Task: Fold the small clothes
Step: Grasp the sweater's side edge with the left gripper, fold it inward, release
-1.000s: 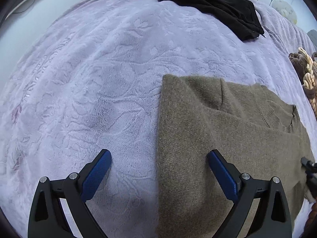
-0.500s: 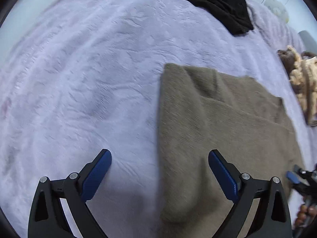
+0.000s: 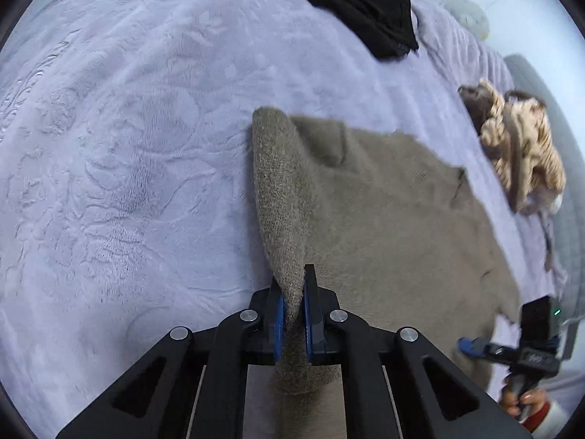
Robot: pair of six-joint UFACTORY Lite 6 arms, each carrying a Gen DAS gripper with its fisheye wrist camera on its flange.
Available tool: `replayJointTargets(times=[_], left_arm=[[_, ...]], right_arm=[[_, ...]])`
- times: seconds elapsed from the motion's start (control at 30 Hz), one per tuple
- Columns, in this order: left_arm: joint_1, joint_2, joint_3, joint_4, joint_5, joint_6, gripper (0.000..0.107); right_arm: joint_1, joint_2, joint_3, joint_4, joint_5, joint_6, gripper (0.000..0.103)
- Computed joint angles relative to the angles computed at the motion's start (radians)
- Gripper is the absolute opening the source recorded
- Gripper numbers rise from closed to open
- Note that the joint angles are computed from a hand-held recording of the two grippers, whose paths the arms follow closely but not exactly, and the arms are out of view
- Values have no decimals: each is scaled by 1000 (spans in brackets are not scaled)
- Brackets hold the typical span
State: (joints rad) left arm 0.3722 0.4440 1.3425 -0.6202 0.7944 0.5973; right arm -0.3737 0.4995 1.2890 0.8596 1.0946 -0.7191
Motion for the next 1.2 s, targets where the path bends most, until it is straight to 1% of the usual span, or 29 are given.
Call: replayJointTargets(times=[0.1, 0.17, 0.2, 0.23, 0.27, 0.3, 0.33, 0.37, 0.4, 0.5, 0.6, 0.63, 0.73, 0.8, 0.83, 0.93, 1.03, 1.07, 1.1, 1.13, 1.17, 1.2], left_arm=[[31, 44, -6, -73, -8, 102, 10], [29, 44, -11, -87, -5, 99, 10], [27, 36, -9, -73, -3, 85, 13], [26, 12, -16, -45, -10, 66, 13], [19, -18, -26, 13, -29, 23, 25], [10, -35, -30, 74, -53, -28, 44], [3, -62, -45, 139, -80, -82, 52], [-1, -88, -61, 181, -104, -120, 56], [12, -103, -72, 180, -97, -116, 56], [44, -118, -88, 110, -29, -54, 56], [28, -114, -111, 96, -10, -32, 56], [26, -99, -109, 87, -3, -22, 56], [42, -47, -63, 39, 37, 0, 56], [64, 24, 22, 4, 90, 4, 56], [73, 49, 53, -6, 107, 5, 56], [78, 130, 158, -35, 163, 16, 56], [72, 175, 212, -42, 174, 31, 55], [74, 179, 218, -43, 170, 39, 49], [77, 180, 224, -43, 166, 43, 34], [83, 191, 246, -38, 174, 44, 31], [92, 197, 260, -36, 178, 47, 31], [100, 190, 262, -27, 162, 46, 31]], right_arm=[[31, -25, -24, -3, -16, 2, 53], [58, -38, -31, -5, -30, 11, 53], [73, -44, -34, -11, -38, 20, 53], [87, -44, -28, -14, -44, 31, 53], [92, -50, -35, -16, -49, 35, 53], [102, -46, -28, -15, -56, 46, 53], [101, -51, -34, -14, -57, 49, 53], [100, -56, -41, -12, -59, 51, 53], [99, -60, -45, -10, -58, 54, 53], [112, -63, -41, 4, -40, 57, 53], [153, -60, -43, 52, -26, 45, 55], [182, -48, -37, 82, -29, 52, 55], [296, 15, -24, 253, -31, 39, 55], [375, 43, -17, 347, -32, 4, 55], [445, 74, 12, 393, -56, -12, 55], [571, 153, 82, 483, -127, -36, 55], [626, 199, 89, 594, -205, -68, 54], [637, 217, 95, 623, -226, -66, 51], [642, 230, 103, 633, -230, -62, 35], [646, 238, 112, 628, -234, -47, 13], [652, 241, 121, 634, -235, -51, 7], [664, 238, 128, 646, -238, -68, 7]])
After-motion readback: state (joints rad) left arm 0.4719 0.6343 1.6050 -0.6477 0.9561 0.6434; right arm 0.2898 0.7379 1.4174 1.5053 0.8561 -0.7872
